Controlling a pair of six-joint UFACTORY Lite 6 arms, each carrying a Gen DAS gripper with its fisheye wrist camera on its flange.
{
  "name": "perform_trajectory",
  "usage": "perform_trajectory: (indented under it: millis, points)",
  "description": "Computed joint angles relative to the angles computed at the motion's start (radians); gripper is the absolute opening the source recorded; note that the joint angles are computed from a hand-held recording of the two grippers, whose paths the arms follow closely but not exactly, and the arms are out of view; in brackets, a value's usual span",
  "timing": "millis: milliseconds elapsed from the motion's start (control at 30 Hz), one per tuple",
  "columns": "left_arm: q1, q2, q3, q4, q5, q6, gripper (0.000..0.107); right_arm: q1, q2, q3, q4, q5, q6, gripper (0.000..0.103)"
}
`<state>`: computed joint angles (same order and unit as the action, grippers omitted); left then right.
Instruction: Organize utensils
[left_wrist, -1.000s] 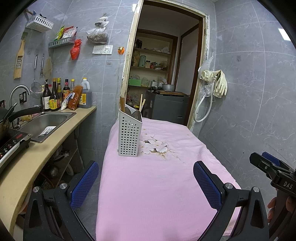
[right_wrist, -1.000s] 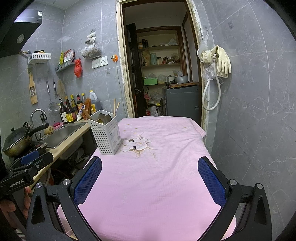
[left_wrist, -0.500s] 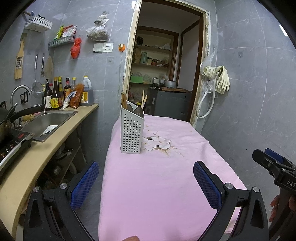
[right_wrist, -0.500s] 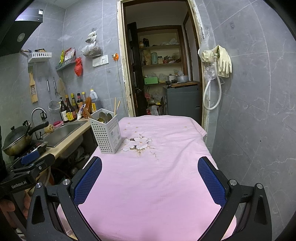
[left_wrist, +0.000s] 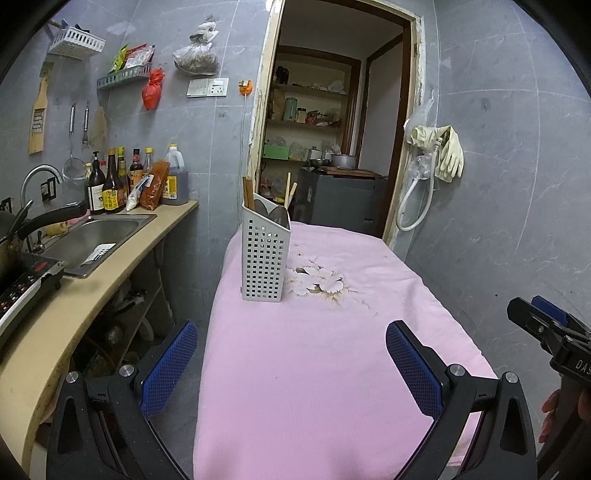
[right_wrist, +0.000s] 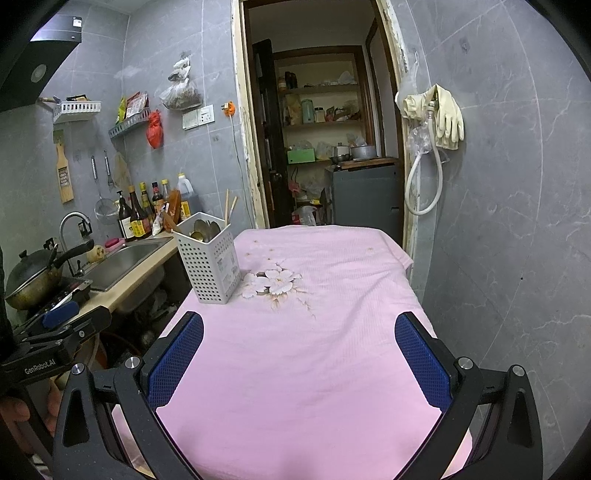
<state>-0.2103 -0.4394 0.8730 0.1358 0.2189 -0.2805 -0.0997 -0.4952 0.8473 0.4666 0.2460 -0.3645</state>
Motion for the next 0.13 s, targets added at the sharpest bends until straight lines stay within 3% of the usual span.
perform_trajectory:
  millis: [133]
  points:
    - [0.004, 0.021, 0.012, -0.002, -0.001, 0.001, 0.103, -0.011, 0.028, 0.016, 0.040, 0.001, -0.042, 0.102]
